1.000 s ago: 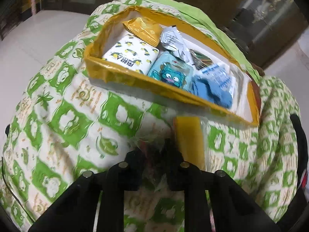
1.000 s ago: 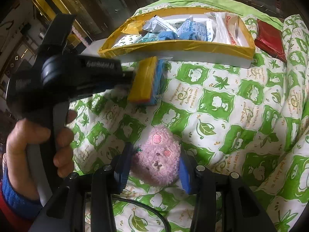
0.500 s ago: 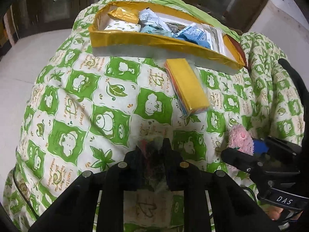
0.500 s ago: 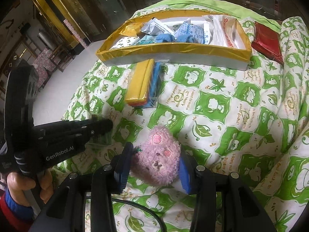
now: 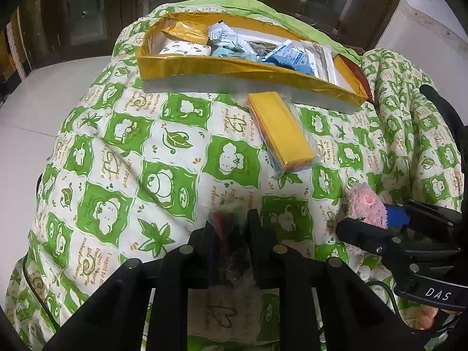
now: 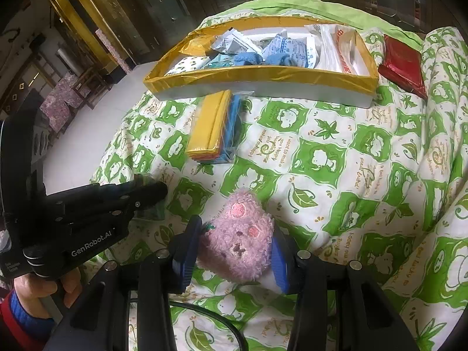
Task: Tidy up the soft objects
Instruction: 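Hold the pink toy and small clear bag in both grippers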
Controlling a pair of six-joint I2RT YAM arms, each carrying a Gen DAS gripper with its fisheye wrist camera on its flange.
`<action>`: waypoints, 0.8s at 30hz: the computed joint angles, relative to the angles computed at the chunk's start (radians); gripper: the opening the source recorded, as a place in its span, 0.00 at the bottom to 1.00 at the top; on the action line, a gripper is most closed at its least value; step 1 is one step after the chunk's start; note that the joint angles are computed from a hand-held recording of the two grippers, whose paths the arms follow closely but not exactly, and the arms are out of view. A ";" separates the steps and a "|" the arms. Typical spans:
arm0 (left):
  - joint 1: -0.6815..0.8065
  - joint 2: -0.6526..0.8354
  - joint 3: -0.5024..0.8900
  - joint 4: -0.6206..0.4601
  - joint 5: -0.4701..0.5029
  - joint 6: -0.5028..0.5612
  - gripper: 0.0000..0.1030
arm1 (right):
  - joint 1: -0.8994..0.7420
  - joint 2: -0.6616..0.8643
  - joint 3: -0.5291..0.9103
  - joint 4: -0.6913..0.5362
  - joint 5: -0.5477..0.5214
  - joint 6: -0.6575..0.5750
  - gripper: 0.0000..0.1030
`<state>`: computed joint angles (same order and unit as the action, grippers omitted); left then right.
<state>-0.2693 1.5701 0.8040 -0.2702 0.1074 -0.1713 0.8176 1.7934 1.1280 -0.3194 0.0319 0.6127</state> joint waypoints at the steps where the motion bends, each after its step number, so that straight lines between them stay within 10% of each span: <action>1: -0.001 0.001 0.000 0.001 -0.001 0.000 0.18 | 0.000 -0.001 0.000 -0.001 -0.001 0.000 0.46; 24: -0.004 -0.042 -0.019 0.005 0.005 -0.009 0.18 | 0.002 -0.003 -0.007 0.006 0.021 0.000 0.46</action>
<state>-0.2736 1.5283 0.7853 -0.2652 0.1123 -0.1804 0.8200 1.7907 1.1214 -0.3134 0.0528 0.6123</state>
